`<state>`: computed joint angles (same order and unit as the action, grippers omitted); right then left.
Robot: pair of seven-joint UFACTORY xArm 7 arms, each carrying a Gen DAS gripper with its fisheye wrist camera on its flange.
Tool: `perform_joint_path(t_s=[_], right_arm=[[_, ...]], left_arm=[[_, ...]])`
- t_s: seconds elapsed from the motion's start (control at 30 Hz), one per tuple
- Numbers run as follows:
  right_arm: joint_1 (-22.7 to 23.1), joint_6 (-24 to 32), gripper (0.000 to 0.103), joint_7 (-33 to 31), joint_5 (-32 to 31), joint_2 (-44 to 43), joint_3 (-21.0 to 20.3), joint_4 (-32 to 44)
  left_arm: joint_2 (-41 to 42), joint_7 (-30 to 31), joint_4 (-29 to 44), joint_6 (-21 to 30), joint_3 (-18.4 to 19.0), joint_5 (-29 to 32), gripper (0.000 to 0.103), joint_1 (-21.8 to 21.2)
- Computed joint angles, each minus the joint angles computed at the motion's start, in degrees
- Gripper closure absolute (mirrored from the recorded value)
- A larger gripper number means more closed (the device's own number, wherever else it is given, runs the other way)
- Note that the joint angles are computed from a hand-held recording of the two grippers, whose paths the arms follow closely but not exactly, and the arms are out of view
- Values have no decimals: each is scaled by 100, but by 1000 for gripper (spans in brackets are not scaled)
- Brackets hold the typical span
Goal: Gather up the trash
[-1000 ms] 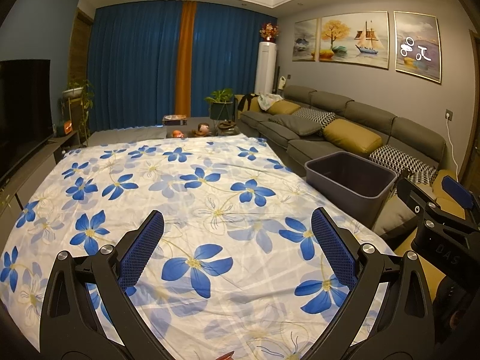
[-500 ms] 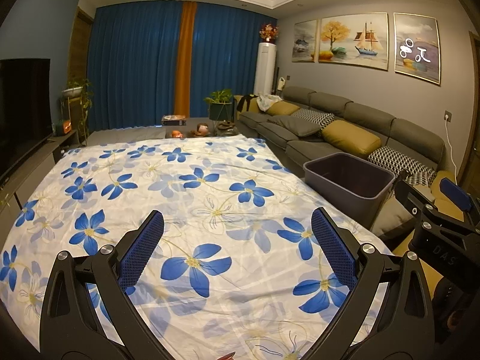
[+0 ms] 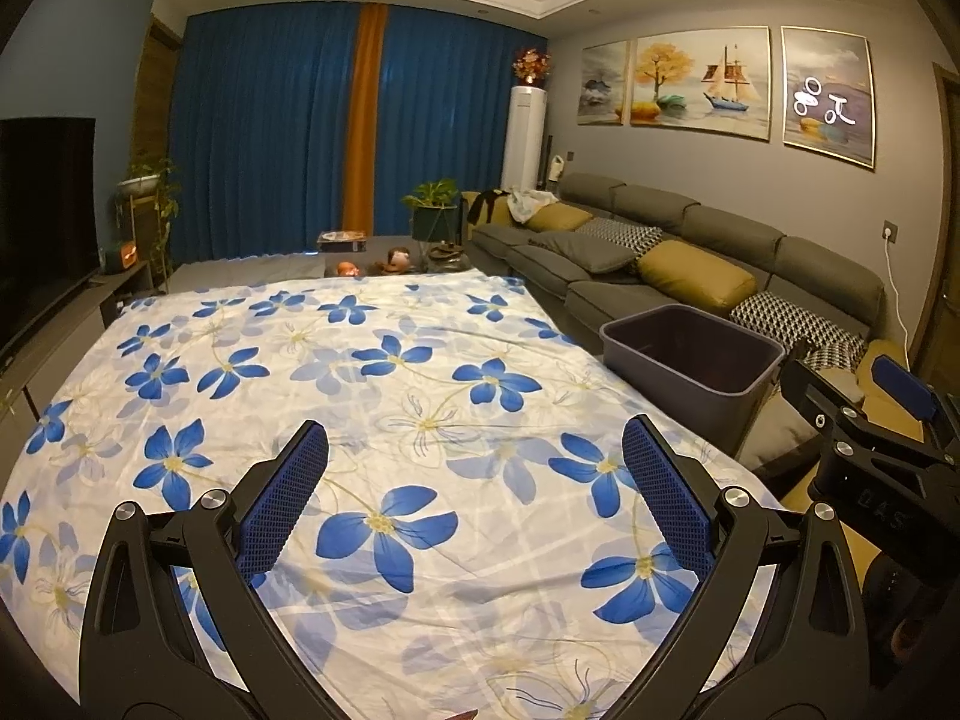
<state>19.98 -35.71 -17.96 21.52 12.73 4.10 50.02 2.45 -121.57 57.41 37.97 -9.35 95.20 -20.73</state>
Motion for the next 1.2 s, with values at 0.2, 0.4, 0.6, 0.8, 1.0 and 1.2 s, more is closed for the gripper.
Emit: perform_joint_path(t_s=[0.2,0.4,0.6,0.8,1.0,1.2], right_arm=[[2,29,6,9,26,15,-9,12],[2,21,6,37,3,13,-6,1],[-12,-16,6,82,-14,7,-2,-24],[-9,-35,6,95,-1,4,0,-33],[-12,-38,6,113,13,-6,3,-31],[-29,-49,6,145,-8,-19,8,-44]], left_arm=[[6,-14,1,-76,7,46,12,9],[8,-8,2,10,-9,7,11,-24],[-15,3,-17,18,-9,-3,11,-28],[-52,28,-46,72,-27,-42,11,-36],[-56,109,-45,156,-44,-134,11,-55],[-82,155,-68,284,-63,-213,8,-74]])
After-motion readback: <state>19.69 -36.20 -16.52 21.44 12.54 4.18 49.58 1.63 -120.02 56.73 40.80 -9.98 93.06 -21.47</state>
